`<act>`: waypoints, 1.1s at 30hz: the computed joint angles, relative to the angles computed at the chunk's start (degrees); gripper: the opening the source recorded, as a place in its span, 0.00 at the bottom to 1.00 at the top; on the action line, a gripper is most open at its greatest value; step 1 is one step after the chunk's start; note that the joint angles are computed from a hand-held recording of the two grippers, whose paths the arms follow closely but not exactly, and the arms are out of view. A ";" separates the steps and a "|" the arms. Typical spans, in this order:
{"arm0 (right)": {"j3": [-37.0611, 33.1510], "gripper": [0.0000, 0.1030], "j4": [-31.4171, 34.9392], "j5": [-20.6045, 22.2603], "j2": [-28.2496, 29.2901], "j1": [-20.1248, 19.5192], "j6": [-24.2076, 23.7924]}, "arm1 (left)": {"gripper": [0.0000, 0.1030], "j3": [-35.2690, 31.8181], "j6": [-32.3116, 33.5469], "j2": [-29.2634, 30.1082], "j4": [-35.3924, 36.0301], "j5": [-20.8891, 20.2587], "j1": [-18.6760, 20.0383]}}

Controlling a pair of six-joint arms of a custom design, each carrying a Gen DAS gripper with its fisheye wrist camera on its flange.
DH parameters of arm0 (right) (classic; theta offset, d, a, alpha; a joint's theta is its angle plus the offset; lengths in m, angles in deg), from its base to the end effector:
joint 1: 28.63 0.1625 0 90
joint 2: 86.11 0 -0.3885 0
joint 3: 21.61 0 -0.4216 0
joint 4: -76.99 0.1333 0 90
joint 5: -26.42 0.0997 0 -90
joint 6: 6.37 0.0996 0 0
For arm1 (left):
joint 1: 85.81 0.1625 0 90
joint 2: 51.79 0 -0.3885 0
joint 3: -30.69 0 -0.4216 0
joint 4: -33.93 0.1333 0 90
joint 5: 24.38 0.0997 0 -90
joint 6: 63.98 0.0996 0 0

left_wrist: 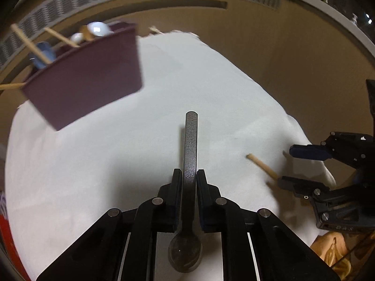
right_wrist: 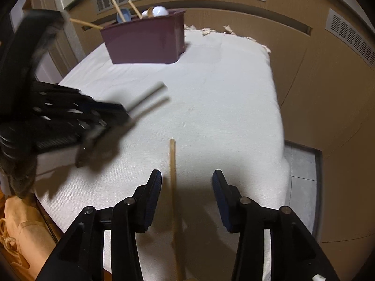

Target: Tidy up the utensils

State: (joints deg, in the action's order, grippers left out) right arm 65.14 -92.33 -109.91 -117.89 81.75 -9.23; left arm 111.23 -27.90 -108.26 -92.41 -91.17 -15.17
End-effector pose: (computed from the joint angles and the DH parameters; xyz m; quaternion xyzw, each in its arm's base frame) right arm 0.2982 -0.6268 0.0003 0.0998 -0.8970 0.2502 0.3505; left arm -0.0747 -0.7331 0.2461 0.4340 0.8722 -0.0745 0.2131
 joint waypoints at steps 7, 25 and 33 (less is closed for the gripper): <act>-4.11 0.42 5.00 -2.84 2.87 0.15 1.39 | 0.13 -1.29 -2.29 -1.80 -1.01 -2.24 2.54; -7.20 0.05 0.75 -3.30 5.46 1.72 -3.87 | 0.13 -1.45 -5.32 -4.33 -4.06 -5.30 3.91; -6.73 0.05 -3.29 1.55 4.10 3.03 -4.33 | 0.13 -0.32 -5.62 -6.80 -4.91 -7.76 4.06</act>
